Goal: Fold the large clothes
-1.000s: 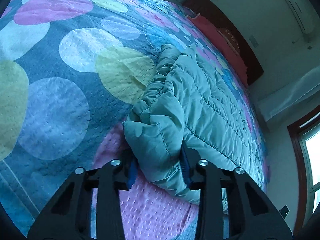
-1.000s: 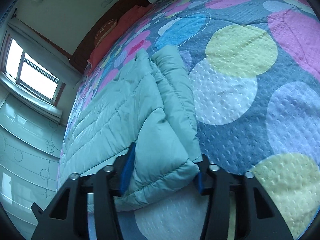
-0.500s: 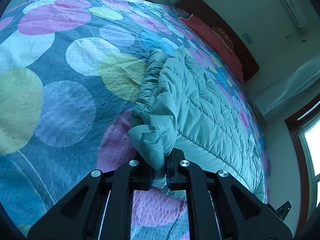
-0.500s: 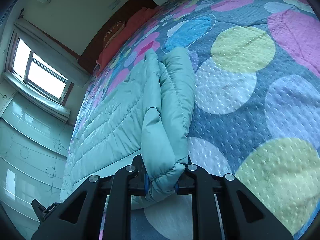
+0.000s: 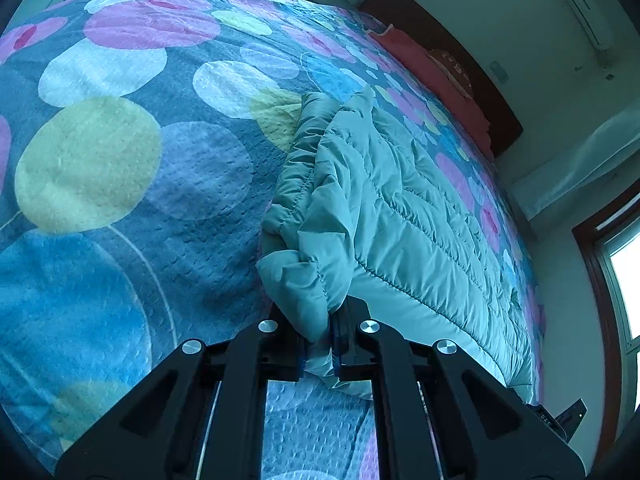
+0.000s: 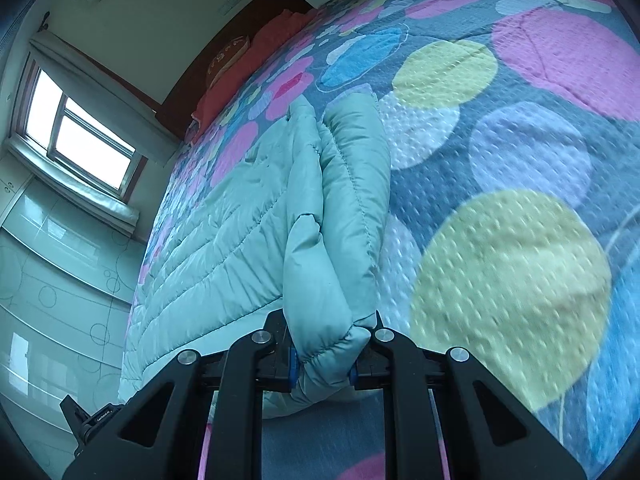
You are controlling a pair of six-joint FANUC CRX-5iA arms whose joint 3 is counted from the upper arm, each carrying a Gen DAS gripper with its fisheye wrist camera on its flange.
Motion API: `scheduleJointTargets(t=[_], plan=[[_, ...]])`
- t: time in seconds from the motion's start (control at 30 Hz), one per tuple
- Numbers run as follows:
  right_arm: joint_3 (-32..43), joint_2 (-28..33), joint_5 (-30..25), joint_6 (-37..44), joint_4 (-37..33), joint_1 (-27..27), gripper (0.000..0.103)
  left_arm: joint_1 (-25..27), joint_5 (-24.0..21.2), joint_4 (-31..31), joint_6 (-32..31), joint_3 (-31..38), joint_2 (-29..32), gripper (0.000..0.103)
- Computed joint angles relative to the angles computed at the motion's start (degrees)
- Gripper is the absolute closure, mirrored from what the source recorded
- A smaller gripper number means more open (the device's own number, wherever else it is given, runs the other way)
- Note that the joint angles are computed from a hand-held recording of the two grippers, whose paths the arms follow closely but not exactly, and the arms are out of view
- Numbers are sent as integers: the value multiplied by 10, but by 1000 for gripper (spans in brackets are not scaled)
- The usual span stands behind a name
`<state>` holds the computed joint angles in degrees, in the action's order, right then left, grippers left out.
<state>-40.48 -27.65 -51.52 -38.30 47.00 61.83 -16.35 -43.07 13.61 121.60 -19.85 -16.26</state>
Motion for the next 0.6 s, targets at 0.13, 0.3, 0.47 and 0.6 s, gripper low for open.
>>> scheduleJointTargets(t=[0.13, 0.3, 0.47, 0.6], plan=[[-6, -12, -27, -19, 3, 35, 86, 1, -15, -8, 6, -17, -29, 95], [-16, -29, -58, -44, 5, 78, 86, 0, -31, -7, 13, -44, -67, 95], [-28, -47, -92, -79, 11, 128, 86, 5, -48, 2, 9, -71, -106, 95], [-37, -59, -120, -112, 15, 173, 86, 12, -65, 11, 5, -85, -133, 95]])
